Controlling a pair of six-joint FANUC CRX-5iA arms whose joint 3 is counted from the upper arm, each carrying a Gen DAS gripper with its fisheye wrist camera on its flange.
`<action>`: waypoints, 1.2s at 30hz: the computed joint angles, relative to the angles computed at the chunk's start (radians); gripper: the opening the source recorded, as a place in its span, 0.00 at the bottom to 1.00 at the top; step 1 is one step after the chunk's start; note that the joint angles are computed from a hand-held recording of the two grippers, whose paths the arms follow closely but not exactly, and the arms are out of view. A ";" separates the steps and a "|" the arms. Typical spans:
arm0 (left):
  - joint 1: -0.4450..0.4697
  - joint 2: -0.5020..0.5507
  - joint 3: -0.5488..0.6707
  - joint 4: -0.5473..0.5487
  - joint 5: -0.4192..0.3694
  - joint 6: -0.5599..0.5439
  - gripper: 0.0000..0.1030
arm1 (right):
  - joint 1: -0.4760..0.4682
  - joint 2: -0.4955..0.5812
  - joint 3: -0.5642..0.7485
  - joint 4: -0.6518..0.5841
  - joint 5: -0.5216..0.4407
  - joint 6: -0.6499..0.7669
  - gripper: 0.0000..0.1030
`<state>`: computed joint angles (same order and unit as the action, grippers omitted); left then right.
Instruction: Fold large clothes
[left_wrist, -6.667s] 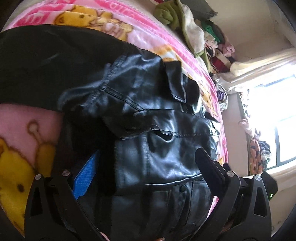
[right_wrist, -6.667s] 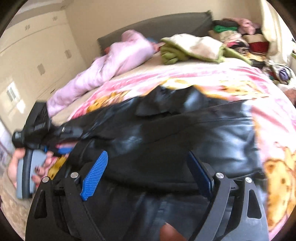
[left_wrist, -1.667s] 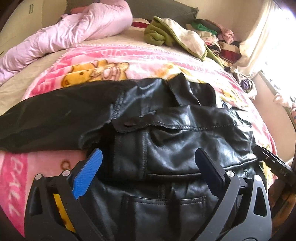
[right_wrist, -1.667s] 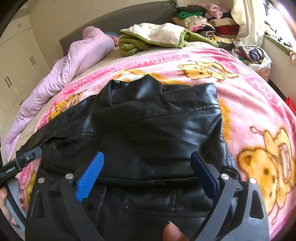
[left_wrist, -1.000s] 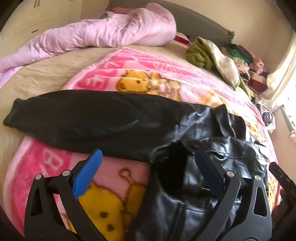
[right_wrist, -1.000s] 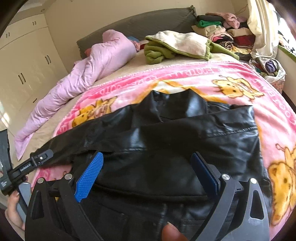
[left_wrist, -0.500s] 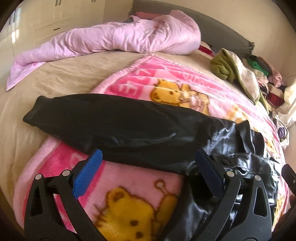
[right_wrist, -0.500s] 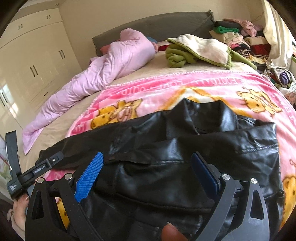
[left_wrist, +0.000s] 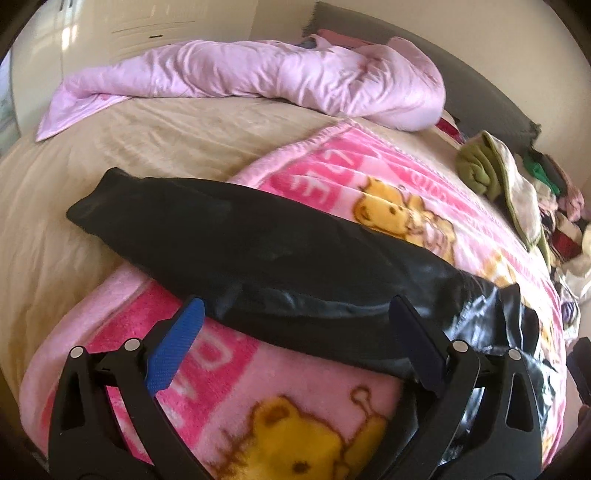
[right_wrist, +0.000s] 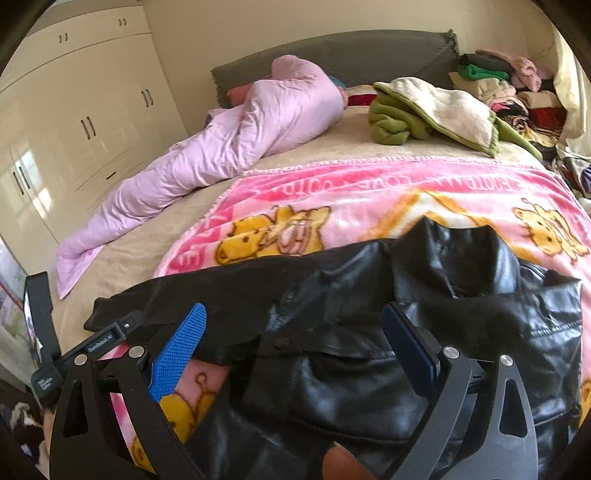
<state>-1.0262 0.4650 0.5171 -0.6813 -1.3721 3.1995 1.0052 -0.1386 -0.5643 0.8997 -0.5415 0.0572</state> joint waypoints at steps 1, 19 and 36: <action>0.002 -0.001 -0.003 -0.001 -0.008 0.007 0.91 | 0.001 0.007 0.007 -0.001 0.002 0.004 0.92; 0.059 -0.024 -0.090 0.018 -0.055 0.123 0.91 | 0.021 0.140 0.125 -0.114 0.064 0.185 0.92; 0.127 -0.043 -0.200 0.043 -0.022 0.235 0.91 | 0.050 0.217 0.172 -0.349 0.057 0.473 0.93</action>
<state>-0.8996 0.4219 0.3174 -0.6383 -1.3944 3.4345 1.0555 0.0789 -0.3923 0.5508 -0.4845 0.5302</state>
